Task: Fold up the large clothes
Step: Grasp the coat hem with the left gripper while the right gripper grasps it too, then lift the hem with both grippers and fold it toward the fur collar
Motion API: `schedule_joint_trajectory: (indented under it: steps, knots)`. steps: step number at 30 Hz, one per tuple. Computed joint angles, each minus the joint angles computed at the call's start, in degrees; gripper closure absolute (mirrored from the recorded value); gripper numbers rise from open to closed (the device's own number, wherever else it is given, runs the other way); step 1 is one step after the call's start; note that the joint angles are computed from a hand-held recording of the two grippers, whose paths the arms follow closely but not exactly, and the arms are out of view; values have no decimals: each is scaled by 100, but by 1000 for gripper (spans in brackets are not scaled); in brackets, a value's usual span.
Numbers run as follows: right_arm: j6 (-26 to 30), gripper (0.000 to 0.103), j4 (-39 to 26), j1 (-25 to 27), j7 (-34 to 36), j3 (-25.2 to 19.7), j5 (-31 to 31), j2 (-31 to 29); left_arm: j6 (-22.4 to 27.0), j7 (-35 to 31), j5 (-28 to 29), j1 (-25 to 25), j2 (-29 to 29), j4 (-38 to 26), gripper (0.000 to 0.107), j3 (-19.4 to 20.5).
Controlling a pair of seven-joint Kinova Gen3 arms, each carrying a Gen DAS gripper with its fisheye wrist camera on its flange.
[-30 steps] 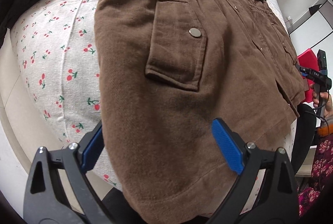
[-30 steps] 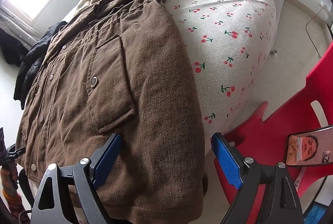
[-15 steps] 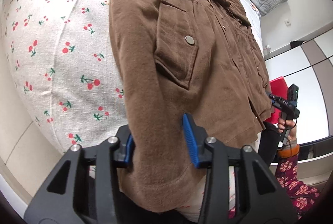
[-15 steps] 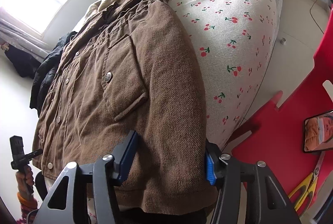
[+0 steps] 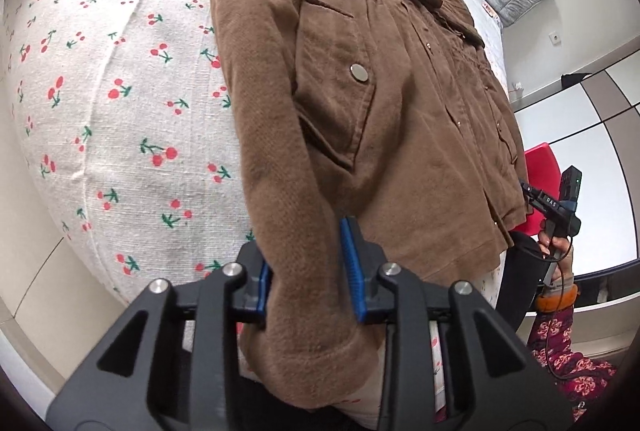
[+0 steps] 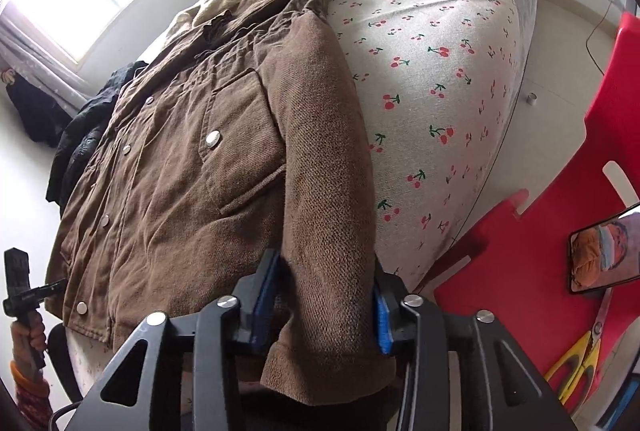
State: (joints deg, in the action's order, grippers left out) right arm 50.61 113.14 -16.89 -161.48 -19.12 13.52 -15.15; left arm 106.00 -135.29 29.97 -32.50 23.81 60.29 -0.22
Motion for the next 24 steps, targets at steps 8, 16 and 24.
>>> schedule_joint_trajectory:
  steps: [8,16,24]
  knots:
    - [-743,46,470,-4,802,516,-804,-213,84,150,-29,112,-14,90,53,-2]
    - [-1230,92,498,791,41,-628,14,-798,318,799,1091,-311,49,258,90,-15]
    - [-1448,93,-889,1266,837,-458,716,-253,23,1698,2623,-449,301,-1075,91,540]
